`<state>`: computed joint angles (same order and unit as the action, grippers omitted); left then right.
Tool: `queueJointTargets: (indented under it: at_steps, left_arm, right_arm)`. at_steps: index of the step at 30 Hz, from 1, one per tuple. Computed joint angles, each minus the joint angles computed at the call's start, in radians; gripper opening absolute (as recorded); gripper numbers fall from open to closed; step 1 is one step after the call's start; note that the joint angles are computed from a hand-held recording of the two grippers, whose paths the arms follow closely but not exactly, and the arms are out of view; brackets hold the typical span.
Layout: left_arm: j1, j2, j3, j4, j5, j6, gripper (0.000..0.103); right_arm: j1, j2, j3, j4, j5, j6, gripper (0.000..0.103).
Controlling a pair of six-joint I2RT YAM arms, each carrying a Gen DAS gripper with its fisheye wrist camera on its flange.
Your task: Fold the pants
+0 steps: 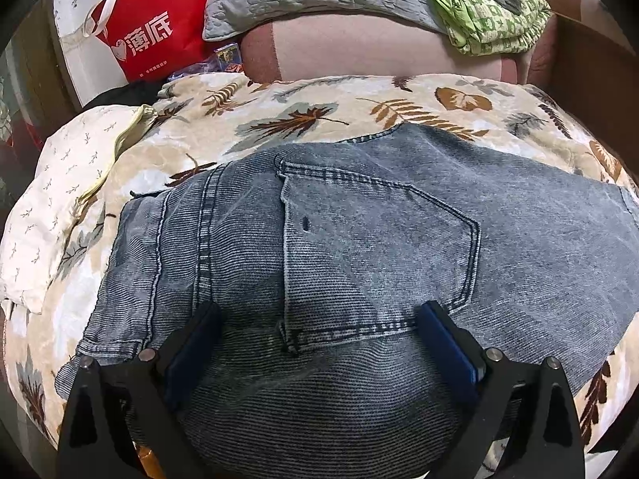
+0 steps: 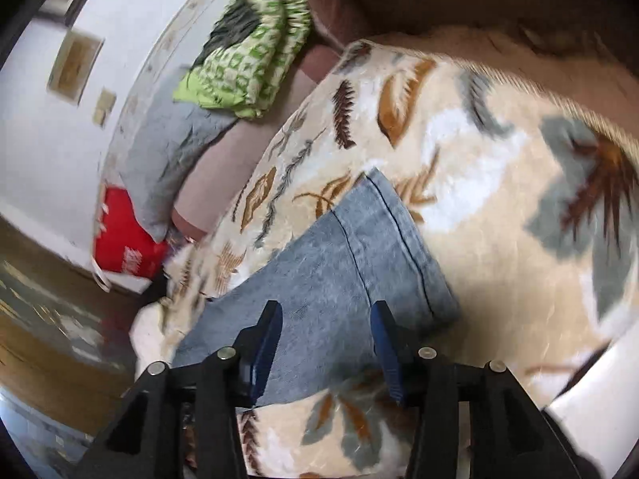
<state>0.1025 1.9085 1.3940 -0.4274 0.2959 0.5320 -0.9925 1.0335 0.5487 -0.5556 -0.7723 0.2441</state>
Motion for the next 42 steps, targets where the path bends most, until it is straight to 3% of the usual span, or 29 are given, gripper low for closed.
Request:
queueJointTargets:
  at_steps: [1, 2, 4, 9, 12, 15, 20, 22, 27, 31, 33, 39, 42]
  left_arm:
    - [-0.001, 0.000, 0.003, -0.005, -0.003, -0.001, 0.099]
    - [-0.001, 0.002, 0.015, -0.022, -0.005, 0.006, 0.099]
    - [0.003, -0.004, 0.025, -0.044, -0.003, 0.010, 0.099]
    - [0.007, -0.096, 0.027, -0.085, 0.061, -0.024, 0.098]
    - [-0.028, -0.144, 0.048, -0.151, 0.120, -0.050, 0.098]
    - [-0.096, -0.152, 0.084, -0.241, 0.159, -0.083, 0.098]
    - [-0.259, -0.159, 0.064, -0.279, 0.166, -0.198, 0.098]
    - [-0.322, -0.159, 0.044, -0.269, 0.144, -0.233, 0.099]
    - [-0.496, -0.116, 0.038, -0.211, -0.017, -0.341, 0.099]
    - [-0.579, -0.071, 0.040, -0.170, -0.152, -0.335, 0.098]
    - [-0.615, -0.008, 0.081, -0.214, -0.252, -0.306, 0.099]
    - [-0.590, -0.031, 0.076, -0.213, -0.223, -0.289, 0.099]
    - [-0.595, -0.053, 0.040, -0.154, -0.282, -0.261, 0.099]
  right_arm:
    - [-0.006, 0.078, 0.004, 0.007, 0.039, -0.019, 0.057]
    - [-0.020, 0.124, -0.009, 0.045, 0.011, 0.015, 0.057]
    - [-0.069, 0.089, 0.007, 0.001, -0.059, 0.006, 0.057]
    - [-0.181, -0.103, -0.001, -0.108, -0.098, 0.011, 0.059]
    - [-0.232, -0.051, -0.039, -0.141, -0.094, 0.009, 0.061]
    - [-0.147, 0.026, -0.082, -0.052, -0.053, 0.075, 0.061]
    - [-0.071, 0.086, -0.118, 0.146, -0.012, 0.221, 0.061]
    - [-0.078, 0.124, -0.098, 0.153, 0.003, 0.226, 0.061]
    - [-0.070, 0.177, -0.057, 0.167, 0.037, 0.273, 0.061]
    - [-0.028, 0.211, -0.008, 0.148, 0.087, 0.263, 0.061]
    - [-0.015, 0.216, 0.005, 0.136, 0.111, 0.247, 0.060]
    - [0.033, 0.220, 0.038, 0.114, 0.181, 0.244, 0.052]
    - [0.033, 0.211, 0.041, 0.108, 0.183, 0.250, 0.052]
